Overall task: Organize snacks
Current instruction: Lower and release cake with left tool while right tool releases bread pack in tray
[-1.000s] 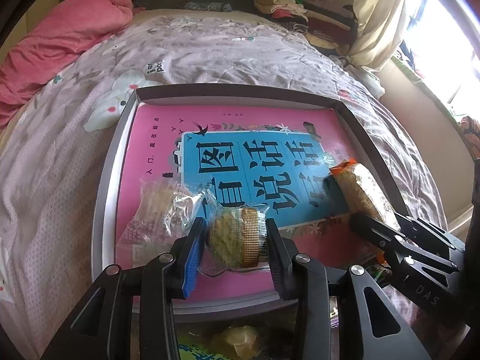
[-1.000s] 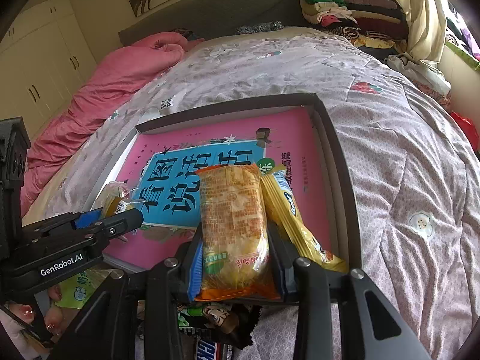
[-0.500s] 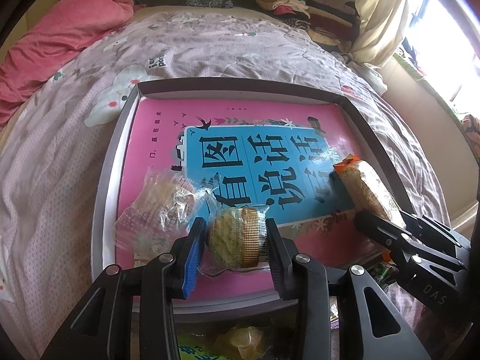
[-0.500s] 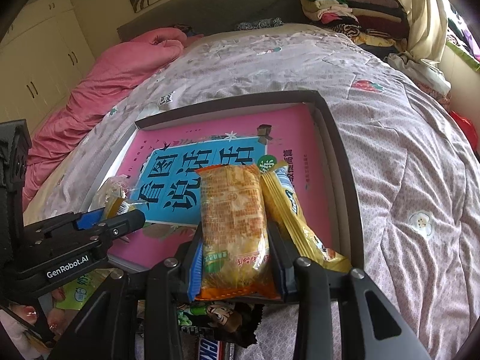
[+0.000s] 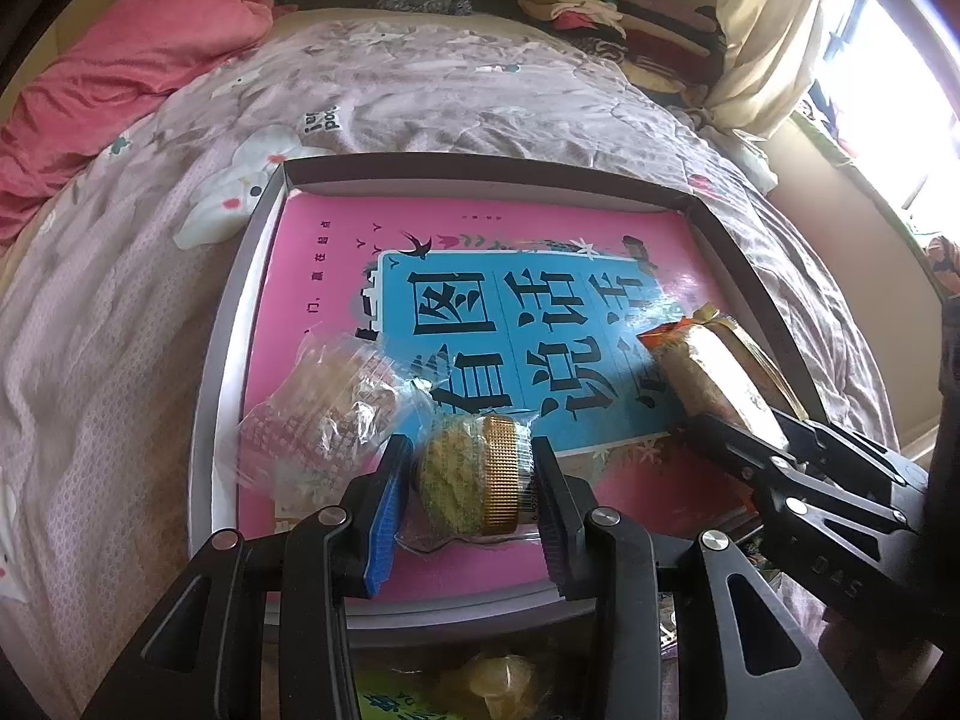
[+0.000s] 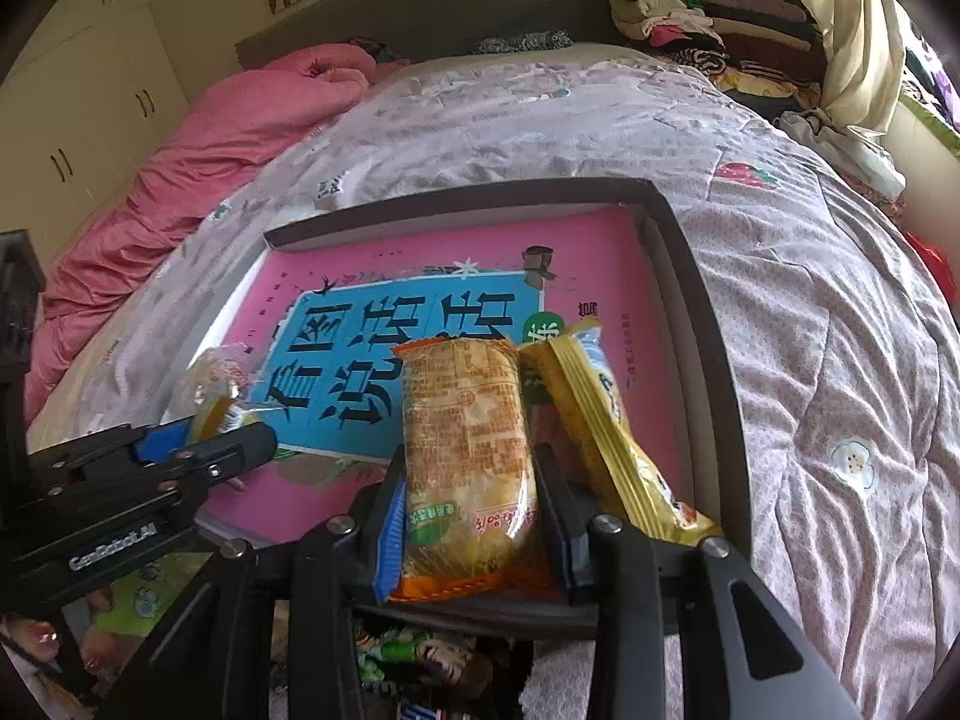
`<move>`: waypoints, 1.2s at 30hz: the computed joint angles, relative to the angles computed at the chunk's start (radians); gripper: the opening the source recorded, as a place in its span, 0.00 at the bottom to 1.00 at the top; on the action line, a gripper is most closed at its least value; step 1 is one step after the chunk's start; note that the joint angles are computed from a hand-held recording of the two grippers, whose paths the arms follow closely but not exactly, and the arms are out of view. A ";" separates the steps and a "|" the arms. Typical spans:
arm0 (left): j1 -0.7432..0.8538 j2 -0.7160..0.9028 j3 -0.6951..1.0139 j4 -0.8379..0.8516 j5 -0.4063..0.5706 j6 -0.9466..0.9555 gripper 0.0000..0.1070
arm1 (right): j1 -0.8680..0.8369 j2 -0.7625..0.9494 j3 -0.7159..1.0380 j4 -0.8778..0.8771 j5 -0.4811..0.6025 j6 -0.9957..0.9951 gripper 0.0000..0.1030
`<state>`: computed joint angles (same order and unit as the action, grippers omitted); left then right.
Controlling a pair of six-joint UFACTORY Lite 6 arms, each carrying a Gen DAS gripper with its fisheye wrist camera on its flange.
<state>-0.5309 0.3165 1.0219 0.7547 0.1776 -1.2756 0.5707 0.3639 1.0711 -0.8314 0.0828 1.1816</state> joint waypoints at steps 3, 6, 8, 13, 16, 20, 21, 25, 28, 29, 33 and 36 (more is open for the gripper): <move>0.003 0.001 0.001 -0.010 -0.002 0.013 0.38 | -0.002 0.025 0.029 0.076 0.014 -0.075 0.37; 0.002 -0.001 -0.001 0.011 -0.004 -0.010 0.38 | -0.004 0.016 0.020 0.156 -0.001 -0.150 0.37; 0.002 -0.003 -0.003 0.012 -0.005 -0.009 0.38 | 0.001 0.011 0.014 0.122 0.003 -0.119 0.37; -0.004 -0.010 -0.003 0.036 0.002 -0.034 0.38 | 0.001 -0.005 -0.001 0.090 0.002 -0.073 0.40; -0.010 -0.019 -0.005 0.055 0.011 -0.053 0.38 | -0.004 -0.023 -0.020 0.025 -0.008 -0.004 0.42; -0.013 -0.026 -0.004 0.055 0.022 -0.052 0.39 | -0.005 -0.049 -0.041 -0.067 -0.011 0.094 0.43; -0.013 -0.026 -0.004 0.056 0.021 -0.053 0.40 | -0.006 -0.054 -0.045 -0.086 -0.011 0.115 0.44; -0.010 -0.037 -0.009 0.058 0.019 -0.055 0.42 | -0.006 -0.086 -0.069 -0.267 -0.006 0.301 0.45; -0.010 -0.051 -0.016 0.064 0.021 -0.059 0.44 | -0.003 -0.106 -0.083 -0.328 0.004 0.365 0.45; -0.010 -0.057 -0.018 0.064 0.022 -0.059 0.45 | -0.002 -0.111 -0.085 -0.349 0.010 0.386 0.46; -0.012 -0.080 -0.028 0.080 0.026 -0.071 0.48 | -0.003 -0.135 -0.102 -0.392 0.020 0.432 0.49; -0.014 -0.094 -0.032 0.082 0.031 -0.073 0.50 | -0.007 -0.149 -0.112 -0.404 0.022 0.443 0.49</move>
